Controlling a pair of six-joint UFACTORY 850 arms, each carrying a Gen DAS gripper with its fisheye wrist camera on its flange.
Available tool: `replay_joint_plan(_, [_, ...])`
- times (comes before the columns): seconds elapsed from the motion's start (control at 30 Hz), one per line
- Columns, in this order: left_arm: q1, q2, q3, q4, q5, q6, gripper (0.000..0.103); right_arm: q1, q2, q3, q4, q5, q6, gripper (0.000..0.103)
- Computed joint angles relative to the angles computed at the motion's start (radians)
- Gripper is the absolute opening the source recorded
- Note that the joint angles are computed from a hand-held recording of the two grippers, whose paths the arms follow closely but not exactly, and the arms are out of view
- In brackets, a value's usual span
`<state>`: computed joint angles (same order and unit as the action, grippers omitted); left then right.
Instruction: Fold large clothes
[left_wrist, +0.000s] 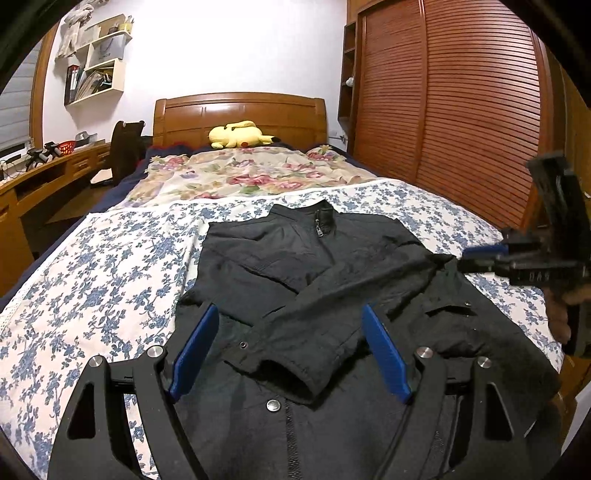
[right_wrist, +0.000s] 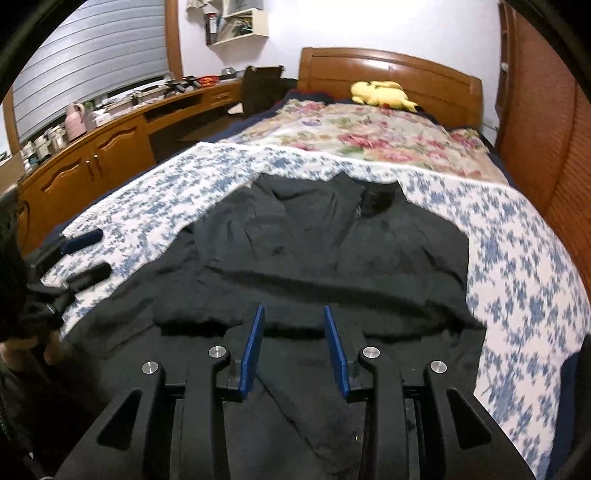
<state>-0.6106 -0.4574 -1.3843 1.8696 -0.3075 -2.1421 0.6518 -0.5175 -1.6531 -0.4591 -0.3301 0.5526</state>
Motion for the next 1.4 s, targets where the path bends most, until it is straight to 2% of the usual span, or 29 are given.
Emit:
replay_joint_plan(0.27, [-0.006, -0.034, -0.033, -0.142, 0.006, 0.15, 0.08, -0.002, -0.063, 0.021, -0.154, -0.004, 0.231, 0.038])
replay_joint_plan(0.5, [-0.014, -0.062, -0.055, -0.281, 0.035, 0.293, 0.08, -0.003, -0.124, -0.001, -0.154, -0.005, 0.301, 0.039])
replay_joint_plan(0.67, [-0.013, -0.073, -0.06, -0.364, 0.06, 0.361, 0.08, 0.002, -0.114, 0.025, -0.245, 0.033, 0.401, 0.039])
replay_joint_plan(0.77, [-0.014, -0.08, -0.069, -0.446, 0.055, 0.438, 0.08, 0.002, -0.117, 0.02, -0.225, 0.028, 0.395, 0.039])
replay_joint_plan(0.93, [-0.003, -0.074, -0.055, -0.53, 0.077, 0.487, 0.071, 0.012, -0.129, 0.006, -0.277, -0.011, 0.419, 0.04])
replay_joint_plan(1.0, [0.001, -0.073, -0.049, -0.582, 0.087, 0.523, 0.062, 0.018, -0.133, -0.001, -0.3, -0.025, 0.431, 0.04])
replay_joint_plan(1.2, [0.007, -0.095, -0.068, -0.853, 0.114, 0.782, 0.043, 0.014, -0.113, 0.032, -0.325, -0.012, 0.458, 0.04])
replay_joint_plan(1.4, [0.006, -0.12, -0.101, -0.965, 0.103, 0.887, 0.041, 0.018, -0.117, 0.025, -0.348, -0.027, 0.468, 0.04])
